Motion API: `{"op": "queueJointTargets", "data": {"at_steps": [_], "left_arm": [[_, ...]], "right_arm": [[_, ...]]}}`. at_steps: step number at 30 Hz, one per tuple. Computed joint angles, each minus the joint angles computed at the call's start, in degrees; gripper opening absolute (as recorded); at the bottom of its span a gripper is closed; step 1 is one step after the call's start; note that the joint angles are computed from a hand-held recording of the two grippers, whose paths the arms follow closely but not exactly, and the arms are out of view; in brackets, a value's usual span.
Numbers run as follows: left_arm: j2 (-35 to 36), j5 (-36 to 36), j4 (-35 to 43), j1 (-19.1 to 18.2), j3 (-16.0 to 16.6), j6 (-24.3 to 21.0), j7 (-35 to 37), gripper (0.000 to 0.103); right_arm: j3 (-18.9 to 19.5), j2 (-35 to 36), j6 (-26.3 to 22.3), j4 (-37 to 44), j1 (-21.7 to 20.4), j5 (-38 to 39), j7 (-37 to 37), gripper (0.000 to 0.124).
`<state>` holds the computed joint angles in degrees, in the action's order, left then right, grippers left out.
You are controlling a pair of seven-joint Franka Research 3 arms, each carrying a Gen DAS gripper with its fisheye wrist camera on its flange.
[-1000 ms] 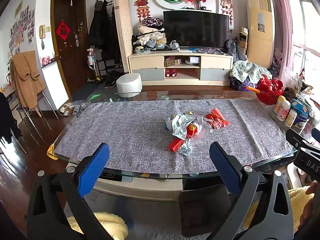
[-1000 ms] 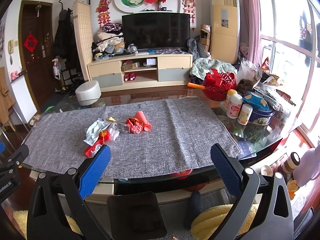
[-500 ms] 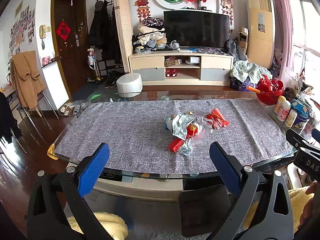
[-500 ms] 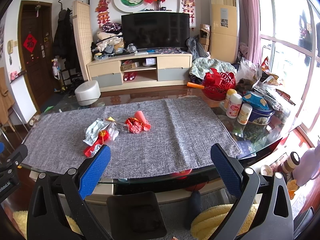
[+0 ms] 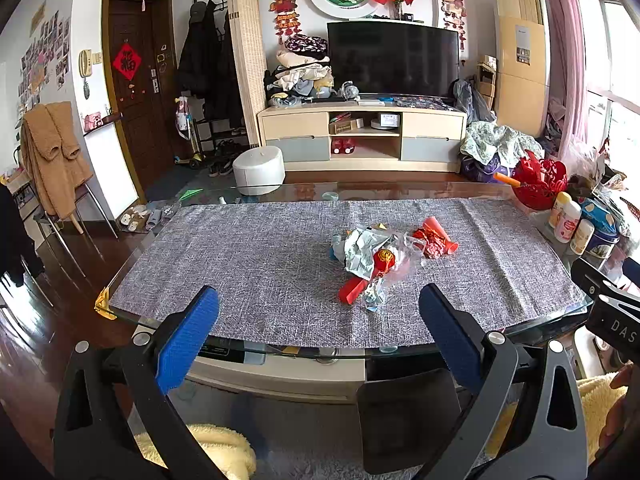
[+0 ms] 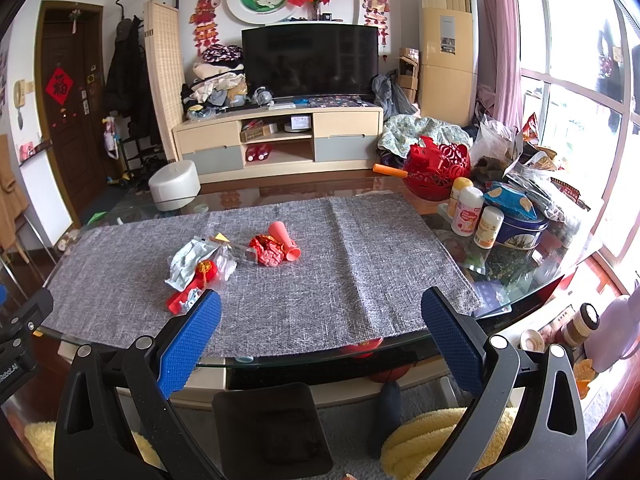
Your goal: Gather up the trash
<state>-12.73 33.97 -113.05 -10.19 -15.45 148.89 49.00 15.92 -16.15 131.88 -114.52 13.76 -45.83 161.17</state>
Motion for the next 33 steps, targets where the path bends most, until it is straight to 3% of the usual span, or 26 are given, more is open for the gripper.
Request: {"op": "queueJointTargets", "data": {"at_steps": [9,18,25,30,33], "left_arm": [[1.5,-0.7,1.2,-0.1,0.2,-1.3,0.9,0.095],[7.8,-0.9,5.0,-1.0,1.1,-3.8,2.6,0.095],[14.9,-5.3,9.3,-1.7,2.9,-5.6,7.8,0.095],[19.7,-6.2,13.9,-2.1,4.0,-7.2,9.9,0.095],[22.5,-6.7,17.0,-2.1,4.6,-7.8,11.0,0.095]], "right_arm": [[-2.5,1.8,-1.0,0.3,1.8,2.1,-2.2,0.1],[-4.9,6.3,2.9,1.5,1.5,4.5,-2.6,0.1],[-7.7,12.5,8.1,4.2,2.3,5.9,-5.8,0.1],[-10.6,18.3,13.8,8.3,3.9,11.2,-11.2,0.1],[-11.7,23.0,12.0,13.6,5.3,16.6,-17.8,0.1]]}}
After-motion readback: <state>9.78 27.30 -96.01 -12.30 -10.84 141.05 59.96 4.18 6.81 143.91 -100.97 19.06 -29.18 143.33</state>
